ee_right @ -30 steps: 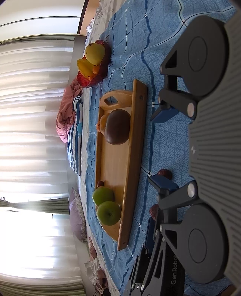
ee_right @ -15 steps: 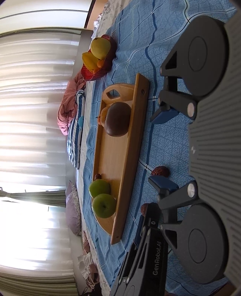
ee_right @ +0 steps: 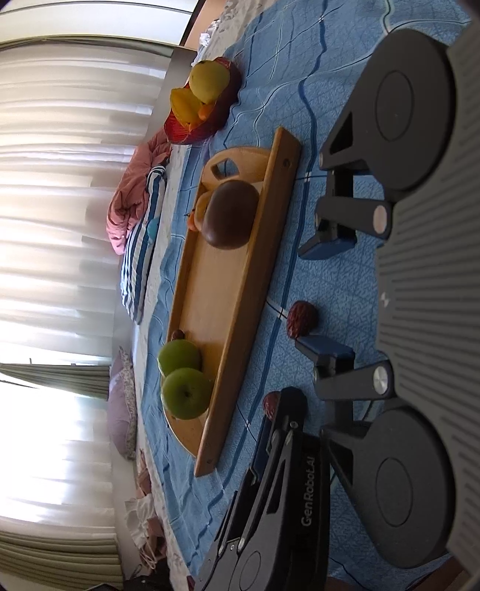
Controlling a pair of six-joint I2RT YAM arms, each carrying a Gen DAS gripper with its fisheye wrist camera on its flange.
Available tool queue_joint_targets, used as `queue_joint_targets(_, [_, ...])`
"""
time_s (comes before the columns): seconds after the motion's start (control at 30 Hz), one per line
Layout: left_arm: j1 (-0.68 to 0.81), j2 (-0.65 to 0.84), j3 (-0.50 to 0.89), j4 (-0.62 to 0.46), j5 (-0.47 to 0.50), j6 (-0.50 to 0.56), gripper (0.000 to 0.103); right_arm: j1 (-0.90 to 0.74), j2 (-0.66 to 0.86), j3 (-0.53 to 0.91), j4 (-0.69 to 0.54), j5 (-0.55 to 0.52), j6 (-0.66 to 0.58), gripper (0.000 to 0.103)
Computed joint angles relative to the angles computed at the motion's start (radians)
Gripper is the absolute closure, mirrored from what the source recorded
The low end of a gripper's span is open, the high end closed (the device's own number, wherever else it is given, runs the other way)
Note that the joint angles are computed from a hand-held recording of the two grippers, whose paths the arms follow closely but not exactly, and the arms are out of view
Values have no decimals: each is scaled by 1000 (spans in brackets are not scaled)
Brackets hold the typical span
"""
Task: Organize fruits
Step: 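Carry the date in the left tool while the right tool carries its date over the tray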
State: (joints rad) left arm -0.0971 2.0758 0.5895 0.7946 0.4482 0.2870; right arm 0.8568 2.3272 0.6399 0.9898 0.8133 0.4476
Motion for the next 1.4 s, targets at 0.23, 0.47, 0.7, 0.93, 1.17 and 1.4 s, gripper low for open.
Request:
queue_joint_targets(0.23, [8, 11, 12, 14, -22, -27, 80, -21, -21, 29, -59, -44, 65, 58])
queue_joint_targets(0.47, [13, 32, 12, 47, -22, -37, 80, -9, 1, 70, -87, -25, 99, 68])
queue_joint_targets(0.7, [-7, 55, -18, 133, -55, -32, 80, 9, 18, 79, -85, 10, 115, 70])
queue_joint_targets(0.93, [-9, 67, -24, 159, -59, -35, 80, 24, 27, 88, -95, 41, 141, 73])
queue_joint_targets(1.17, [-24, 80, -52, 233, -89, -23, 83, 25, 31, 88, -90, 44, 142, 74])
queue_joint_targets(1.4, [-35, 69, -62, 245, -107, -13, 84, 26, 27, 79, -79, 48, 147, 74])
